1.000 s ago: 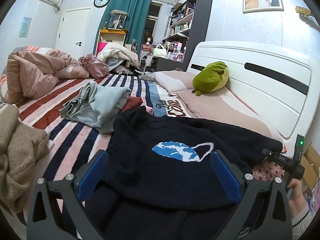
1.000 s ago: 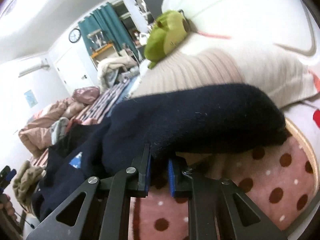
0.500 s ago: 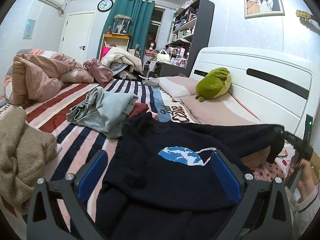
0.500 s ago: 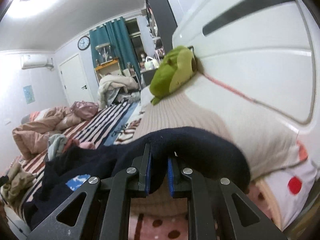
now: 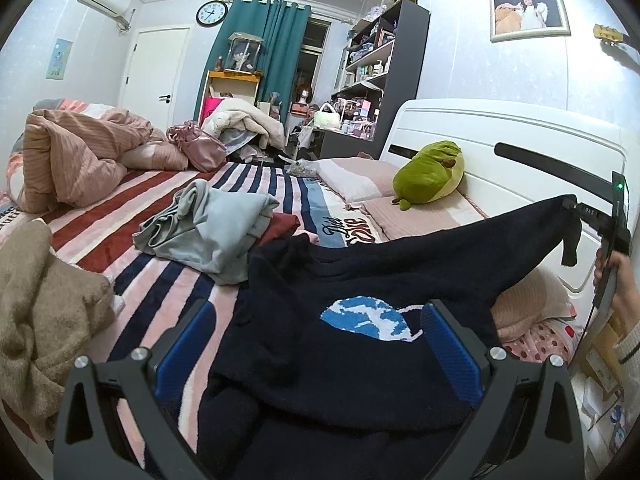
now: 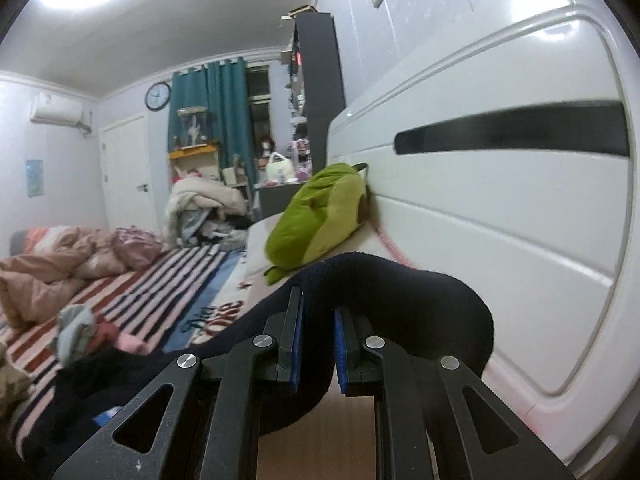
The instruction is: Fold small clothes
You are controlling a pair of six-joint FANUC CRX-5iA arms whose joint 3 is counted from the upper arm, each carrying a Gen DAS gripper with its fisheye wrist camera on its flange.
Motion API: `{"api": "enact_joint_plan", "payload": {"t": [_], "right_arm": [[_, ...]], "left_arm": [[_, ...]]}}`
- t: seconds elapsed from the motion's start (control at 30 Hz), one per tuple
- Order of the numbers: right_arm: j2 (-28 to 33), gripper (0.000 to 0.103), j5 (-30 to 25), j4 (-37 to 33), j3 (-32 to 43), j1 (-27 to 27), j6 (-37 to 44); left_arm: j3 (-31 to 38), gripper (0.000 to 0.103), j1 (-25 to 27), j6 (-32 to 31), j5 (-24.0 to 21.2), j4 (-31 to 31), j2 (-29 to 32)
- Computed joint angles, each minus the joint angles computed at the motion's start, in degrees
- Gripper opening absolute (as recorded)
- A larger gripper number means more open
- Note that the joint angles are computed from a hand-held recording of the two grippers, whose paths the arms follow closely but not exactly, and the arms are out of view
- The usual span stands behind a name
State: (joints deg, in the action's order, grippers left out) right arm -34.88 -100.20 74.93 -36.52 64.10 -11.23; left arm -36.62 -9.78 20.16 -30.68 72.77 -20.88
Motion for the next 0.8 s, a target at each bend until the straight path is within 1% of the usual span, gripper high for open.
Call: {"api": "enact_joint_plan", "payload": {"t": [0.07, 0.1, 0.23, 0.33, 0.4, 0.47, 0.57, 0.6, 0.63, 0.7, 0.73, 0.77, 0.8], "right_arm": [[0.12, 0.008, 0.76, -1.22, 0.47, -1.62, 0.78], [0.17, 0.008, 2.22, -2.19, 0.70, -2.16, 1.81], [2.20, 0.008, 5.54, -0.69, 0.98, -0.02, 2.20], [5.35, 0.008, 10.33, 1.59, 2.88, 1.50, 4.20], [8.74, 0.009, 16.04, 0.79, 5.23, 1.84, 6.84], [12.30, 0.009, 22.15, -2.48, 7.43, 1.82, 9.28], [16.63, 0.011, 32.77, -9.83, 8.90, 0.88, 10.89], [18.38, 0.012, 36.84, -13.46, 9.37, 0.21, 11.67], [20.93, 0.012, 41.39, -19.15, 10.05, -0.74, 13.10], [24.71, 0.013, 45.66, -28.02, 11.33, -2.17, 15.62], [26.01, 0.015, 47.53, -31.56, 11.70, -2.83, 16.20], [26.38, 0.021, 48.91, -32.84, 11.27, -3.09, 15.72], [25.93, 0.023, 49.57, -31.53, 10.10, -2.93, 14.45]], "left_arm": [[0.21, 0.101, 0.21, 0.46, -0.01, -0.36, 0.26], [0.15, 0.101, 0.26, 0.35, -0.14, -0.07, 0.29], [0.14, 0.101, 0.43, 0.27, -0.33, -0.05, 0.37], [0.13, 0.101, 0.64, 0.10, -0.58, 0.73, 0.48], [-0.18, 0.101, 0.87, -0.45, -0.92, 1.49, 0.20], [-0.58, 0.101, 1.36, -1.33, -1.57, 2.21, -0.16], [-1.19, 0.101, 2.45, -2.14, -2.64, 2.31, -0.77], [-1.36, 0.101, 2.94, -2.30, -3.11, 2.22, -0.91], [-1.45, 0.101, 3.64, -2.30, -3.87, 1.90, -1.01], [-1.75, 0.101, 4.80, -2.49, -4.94, 1.62, -1.25], [-1.87, 0.101, 5.38, -2.48, -5.43, 1.51, -1.33], [-1.93, 0.101, 5.94, -2.48, -5.96, 1.45, -1.32], [-1.97, 0.101, 6.61, -2.37, -6.51, 1.30, -1.29]]}}
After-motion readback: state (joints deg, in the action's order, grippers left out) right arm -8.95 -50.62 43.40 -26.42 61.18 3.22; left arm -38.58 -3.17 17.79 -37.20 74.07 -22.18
